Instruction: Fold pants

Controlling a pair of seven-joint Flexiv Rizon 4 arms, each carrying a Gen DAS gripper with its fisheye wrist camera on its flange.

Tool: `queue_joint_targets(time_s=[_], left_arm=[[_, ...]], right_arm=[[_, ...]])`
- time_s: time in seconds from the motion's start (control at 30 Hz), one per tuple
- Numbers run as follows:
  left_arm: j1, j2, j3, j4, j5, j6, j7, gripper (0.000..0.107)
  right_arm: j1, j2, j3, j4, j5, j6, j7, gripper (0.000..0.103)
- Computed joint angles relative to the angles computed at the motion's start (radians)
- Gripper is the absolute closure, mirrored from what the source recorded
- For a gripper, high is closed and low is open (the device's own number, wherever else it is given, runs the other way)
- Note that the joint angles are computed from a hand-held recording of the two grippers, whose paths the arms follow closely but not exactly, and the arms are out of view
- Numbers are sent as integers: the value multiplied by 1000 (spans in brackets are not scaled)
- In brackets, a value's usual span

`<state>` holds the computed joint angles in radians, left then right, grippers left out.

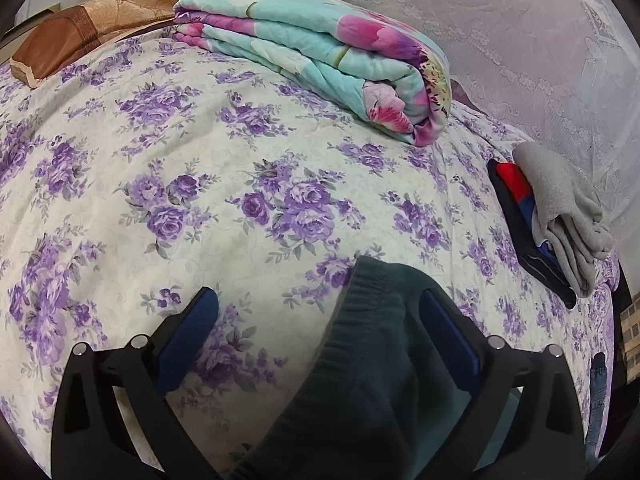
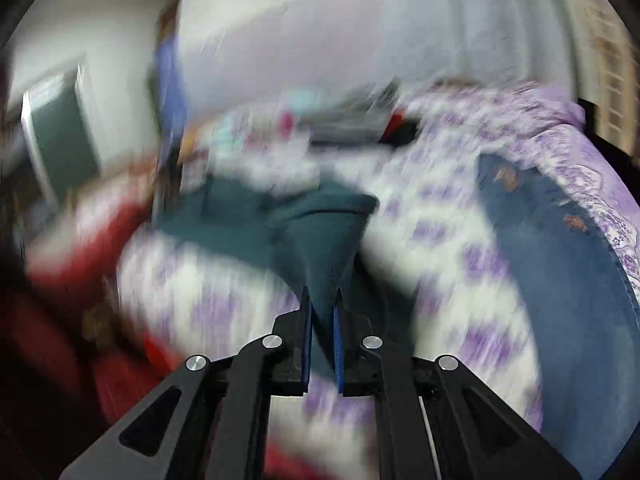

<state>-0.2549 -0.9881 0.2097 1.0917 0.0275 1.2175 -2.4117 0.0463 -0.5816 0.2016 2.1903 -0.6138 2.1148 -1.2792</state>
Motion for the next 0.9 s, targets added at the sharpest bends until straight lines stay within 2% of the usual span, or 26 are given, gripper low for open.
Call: queue_joint_targets(time_s=[0.03,0.07,0.1,0.13,0.17,0.2,0.27,0.3,0.4,0.47,0.53,0.57,0.63,0.8,0.9], left_arm=[[-1,0,2,-2,1,-3,-1,9],[-3,0,4,-2,2,-5,-3,9],[-4,0,6,-1,4,-4,-6,9],[-4,1,7,1,6,-1,-9,9],[-4,3,7,7,6,5,-12,9],[-2,7,3,18,5,19,-16,9],[3,13,-4,35,-1,43,-19,9],[5,14,-7,42,-6,53,-18,9],[0,13,-1,41,-15,49,-13,9],[-4,12,4,38,-16,45,-12,9],[-3,13,3,42,-19,50,-11,9],[-2,13,1,43,-22,56,-11,9],[-1,12,-1,45,-27,61,-9,9],[-6,9,7,35,-26,43,-5,9],[-4,10,3,37,-27,49,-6,9]], right_arm=[[57,17,-39,17,50,-33,-24,93],[99,27,-55,28,131,-64,-58,88],[112,26,-70,31,146,-52,-43,70],[98,21,-56,29,163,-32,-38,56],[77,13,-35,26,181,18,-23,37],[48,5,-13,22,165,56,-9,35],[-18,-16,21,22,71,139,44,35],[-19,-16,27,24,83,164,44,35],[68,-13,-29,1,203,190,54,35],[153,-22,-82,-52,300,126,50,37],[264,-20,-162,-88,408,16,15,57],[294,-25,-178,-108,456,-50,-11,70],[286,-42,-170,-112,451,-74,4,72],[237,-51,-104,-67,408,-7,-30,70],[281,-58,-137,-94,443,-63,-29,69]])
